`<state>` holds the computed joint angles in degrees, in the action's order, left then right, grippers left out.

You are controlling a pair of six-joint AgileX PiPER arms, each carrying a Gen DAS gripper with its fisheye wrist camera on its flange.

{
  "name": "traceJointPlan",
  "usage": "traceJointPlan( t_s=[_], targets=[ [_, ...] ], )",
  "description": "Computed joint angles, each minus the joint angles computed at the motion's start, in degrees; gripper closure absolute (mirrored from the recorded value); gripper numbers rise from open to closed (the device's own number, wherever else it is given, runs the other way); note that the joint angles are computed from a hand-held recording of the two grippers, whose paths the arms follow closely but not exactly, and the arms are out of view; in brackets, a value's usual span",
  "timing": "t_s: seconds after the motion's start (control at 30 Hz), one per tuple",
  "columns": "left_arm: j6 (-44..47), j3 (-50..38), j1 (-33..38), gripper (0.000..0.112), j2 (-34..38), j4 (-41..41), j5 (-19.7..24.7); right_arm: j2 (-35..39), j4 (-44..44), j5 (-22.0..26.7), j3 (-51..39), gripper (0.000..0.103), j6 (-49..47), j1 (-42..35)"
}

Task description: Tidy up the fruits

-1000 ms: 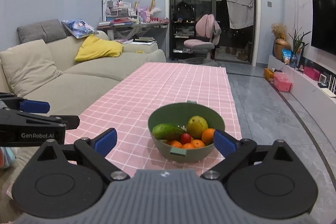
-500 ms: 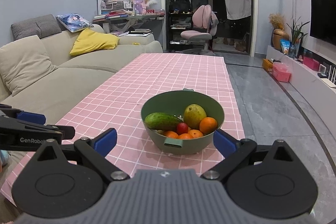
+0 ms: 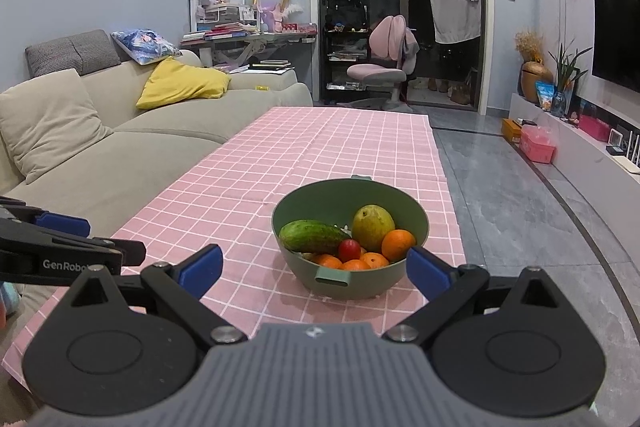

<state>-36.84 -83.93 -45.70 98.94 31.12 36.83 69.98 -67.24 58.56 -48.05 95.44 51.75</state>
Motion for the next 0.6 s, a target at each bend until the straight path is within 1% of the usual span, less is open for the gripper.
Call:
traceJointPlan(
  t_s=[0.6],
  targets=[
    [-0.19,-0.25,-0.01,0.031,-0.21,0.02,0.31,0.11,-0.30,0.36,0.14,0.008,0.38,0.58]
  ],
)
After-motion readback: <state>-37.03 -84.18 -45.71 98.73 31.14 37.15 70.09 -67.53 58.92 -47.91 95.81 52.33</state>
